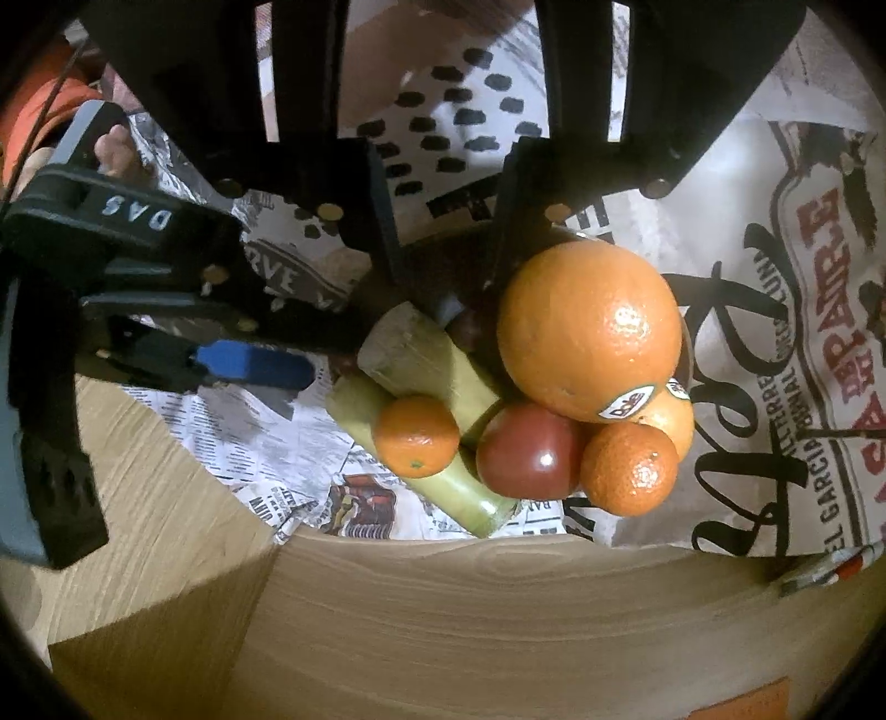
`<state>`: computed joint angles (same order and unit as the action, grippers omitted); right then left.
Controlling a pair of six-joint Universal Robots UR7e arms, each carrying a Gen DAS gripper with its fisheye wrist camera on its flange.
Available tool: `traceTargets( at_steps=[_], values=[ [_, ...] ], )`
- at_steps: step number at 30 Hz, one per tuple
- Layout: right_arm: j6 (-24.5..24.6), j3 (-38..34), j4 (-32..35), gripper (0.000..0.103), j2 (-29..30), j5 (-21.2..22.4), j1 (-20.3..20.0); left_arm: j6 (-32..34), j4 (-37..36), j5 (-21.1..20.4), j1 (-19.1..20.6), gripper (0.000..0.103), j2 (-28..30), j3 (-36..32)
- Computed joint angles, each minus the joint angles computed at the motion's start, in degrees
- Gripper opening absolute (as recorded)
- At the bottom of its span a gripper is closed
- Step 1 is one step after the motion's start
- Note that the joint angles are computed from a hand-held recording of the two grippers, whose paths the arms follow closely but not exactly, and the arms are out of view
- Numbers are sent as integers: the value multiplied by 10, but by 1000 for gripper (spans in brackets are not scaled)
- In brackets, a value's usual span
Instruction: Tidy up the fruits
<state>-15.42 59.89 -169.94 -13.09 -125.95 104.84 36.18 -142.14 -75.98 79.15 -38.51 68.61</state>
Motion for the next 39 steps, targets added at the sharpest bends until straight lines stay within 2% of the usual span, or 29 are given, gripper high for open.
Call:
traceTargets(
  at_steps=[3, 8, 17, 22, 26, 30, 31, 39],
  values=[
    [-9, 15, -32, 36, -8, -3, 8, 8, -35, -4, -3, 33, -20, 31],
    [-31, 50, -110, 36, -25, -2, 31, 8, -98, -34, -7, 33, -68, 81],
    [-104, 113, -294, 36, -45, -7, 96, 12, -248, -91, -21, 33, -178, 192],
    [-126, 140, -373, 37, -49, -5, 124, 25, -324, -120, -27, 36, -241, 262],
    [-147, 156, -430, 44, -47, -9, 145, 35, -378, -132, -31, 51, -276, 311],
    [-172, 161, -486, 65, -39, -17, 163, 47, -426, -137, -32, 72, -304, 353],
    [-178, 163, -499, 71, -37, -20, 167, 49, -430, -140, -32, 74, -311, 361],
    [-207, 155, -556, 91, -18, -43, 184, 58, -464, -148, -34, 97, -340, 404]
  ],
)
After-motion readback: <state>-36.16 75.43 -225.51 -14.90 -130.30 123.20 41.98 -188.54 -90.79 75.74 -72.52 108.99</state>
